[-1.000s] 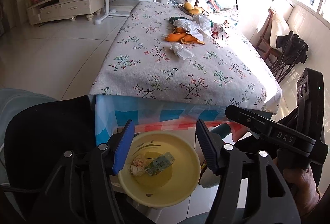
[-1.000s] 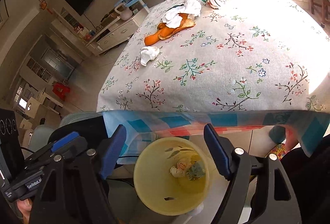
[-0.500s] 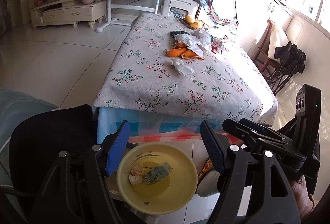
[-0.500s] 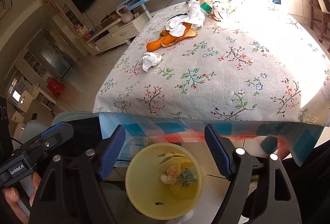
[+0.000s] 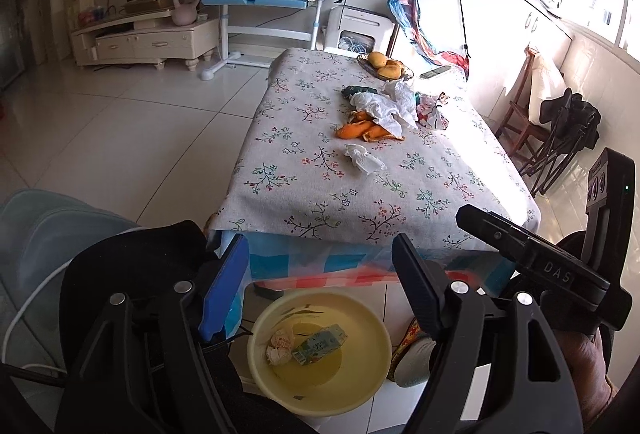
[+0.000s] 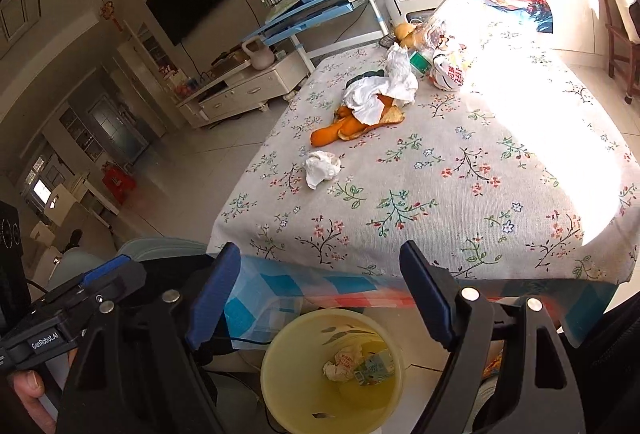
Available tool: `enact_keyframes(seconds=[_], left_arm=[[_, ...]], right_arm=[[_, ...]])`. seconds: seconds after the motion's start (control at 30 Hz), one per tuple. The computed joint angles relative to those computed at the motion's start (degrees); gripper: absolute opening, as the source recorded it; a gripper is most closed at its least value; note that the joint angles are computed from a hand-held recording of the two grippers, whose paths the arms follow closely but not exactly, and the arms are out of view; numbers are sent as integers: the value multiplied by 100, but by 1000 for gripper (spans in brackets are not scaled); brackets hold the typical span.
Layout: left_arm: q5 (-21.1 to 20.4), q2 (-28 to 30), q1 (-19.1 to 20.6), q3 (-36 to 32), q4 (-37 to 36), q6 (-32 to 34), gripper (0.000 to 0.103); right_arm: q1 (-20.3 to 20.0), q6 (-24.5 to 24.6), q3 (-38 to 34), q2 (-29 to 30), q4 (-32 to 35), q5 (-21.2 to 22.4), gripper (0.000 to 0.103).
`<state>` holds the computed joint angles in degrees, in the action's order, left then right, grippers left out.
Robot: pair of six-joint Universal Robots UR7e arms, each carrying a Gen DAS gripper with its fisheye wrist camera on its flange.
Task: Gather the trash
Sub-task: 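Move both open grippers back over the table toward the tissue and peels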
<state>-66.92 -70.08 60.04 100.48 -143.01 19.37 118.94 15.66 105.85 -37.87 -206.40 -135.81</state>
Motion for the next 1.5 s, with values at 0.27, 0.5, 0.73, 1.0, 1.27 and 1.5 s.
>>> enact_keyframes(seconds=[0.27, 0.5, 0.73, 1.0, 1.27, 1.5], left_arm=[[-50, -116, -93, 72, 55, 67, 75], [-115, -189, -15, 90, 112, -20, 76], [-197, -210, -57, 161, 116, 73, 79], [-263, -223, -110, 252, 14, 216, 80], [-367, 440, 96, -529, -186, 280, 81], [-536, 1133, 276, -1434, -228, 88, 81]], right_arm=[[-25, 204, 69, -20, -181, -138, 83], [3, 167, 74, 21, 6, -223, 83], [65, 183, -23, 141, 285, -326, 84], [111, 81, -72, 180, 426, -446, 85], [-18, -687, -765, 349, 628, -499, 85], [-422, -1101, -1623, 702, 1216, -345, 71]])
